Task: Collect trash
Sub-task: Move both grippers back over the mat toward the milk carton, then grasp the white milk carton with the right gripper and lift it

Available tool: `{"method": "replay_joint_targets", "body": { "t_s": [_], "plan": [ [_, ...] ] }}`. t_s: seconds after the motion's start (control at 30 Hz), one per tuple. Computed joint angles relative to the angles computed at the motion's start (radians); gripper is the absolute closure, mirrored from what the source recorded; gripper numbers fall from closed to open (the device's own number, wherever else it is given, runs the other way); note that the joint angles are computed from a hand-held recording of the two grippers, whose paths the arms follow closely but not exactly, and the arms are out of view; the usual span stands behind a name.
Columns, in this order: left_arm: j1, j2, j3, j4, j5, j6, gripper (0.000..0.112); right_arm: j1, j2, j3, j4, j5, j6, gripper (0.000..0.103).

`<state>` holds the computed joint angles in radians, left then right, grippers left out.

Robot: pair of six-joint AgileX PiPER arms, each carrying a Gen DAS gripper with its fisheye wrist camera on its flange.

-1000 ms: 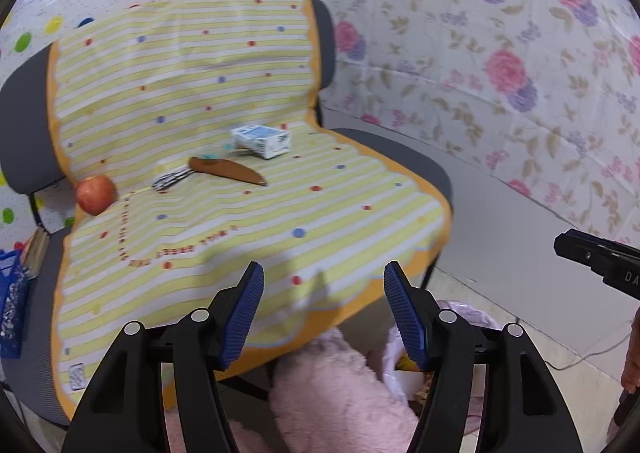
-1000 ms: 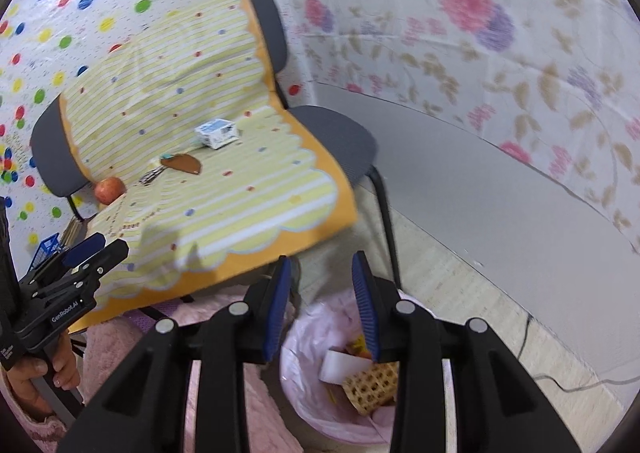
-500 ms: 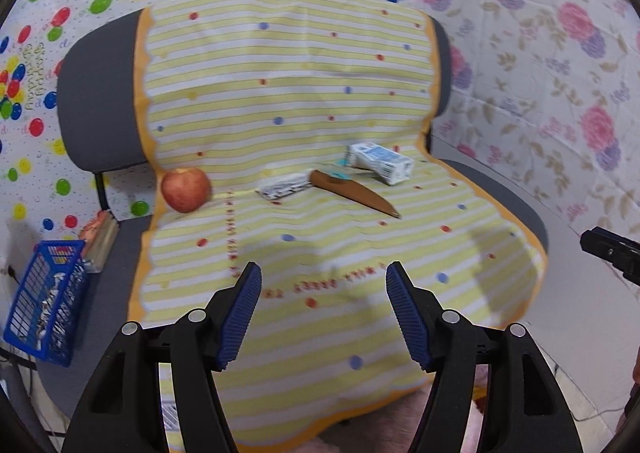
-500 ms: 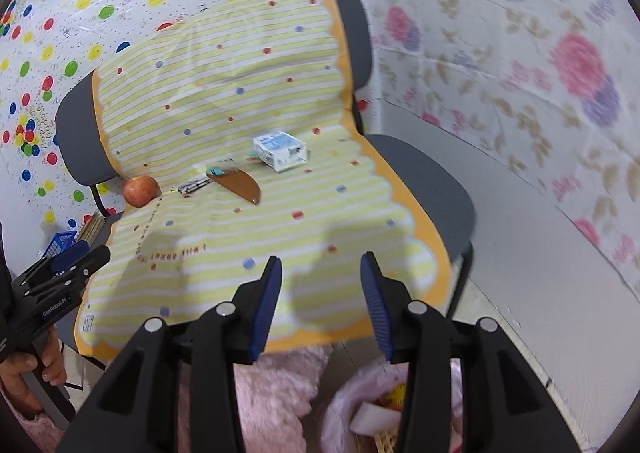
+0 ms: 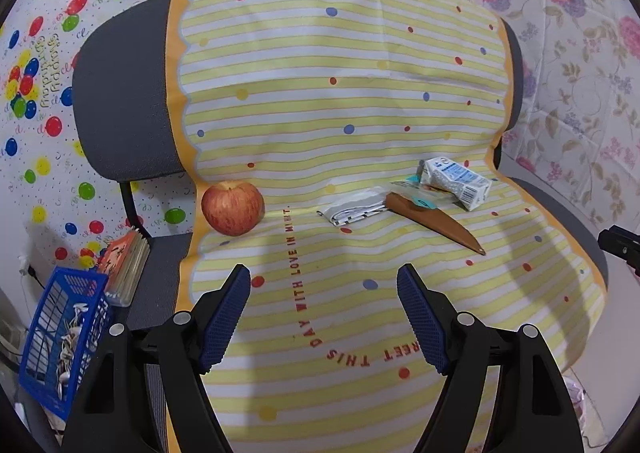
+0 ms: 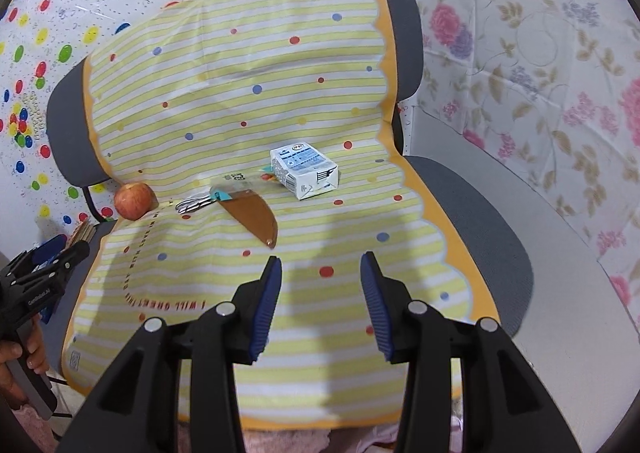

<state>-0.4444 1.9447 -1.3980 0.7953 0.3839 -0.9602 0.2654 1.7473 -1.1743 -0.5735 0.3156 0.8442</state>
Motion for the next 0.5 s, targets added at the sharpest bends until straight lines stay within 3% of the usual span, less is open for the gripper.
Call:
{"method": "replay_joint_targets", "body": {
  "t_s": [0.27,0.33,0.4,0.5],
  "plan": [
    [0.030,0.170,-0.253,-0.141,0.081,0.157,0.034,-0.062,0.213,-0.251,0.244,0.003,-0.332,0.053],
    [0.033,0.222,-0.331,-0.177,0.114,0.201,0.027,-0.081,0.273,-0.323,0.328,0.003,-0.433,0.053],
    [0.039,0.276,-0.415,-0.213,0.147,0.246,0.025,-0.102,0.354,-0.430,0.450,0.028,-0.572,0.050],
    [0.050,0.370,-0.566,-0.281,0.213,0.323,0.025,-0.127,0.493,-0.624,0.577,0.106,-0.723,0.037]
  ]
}}
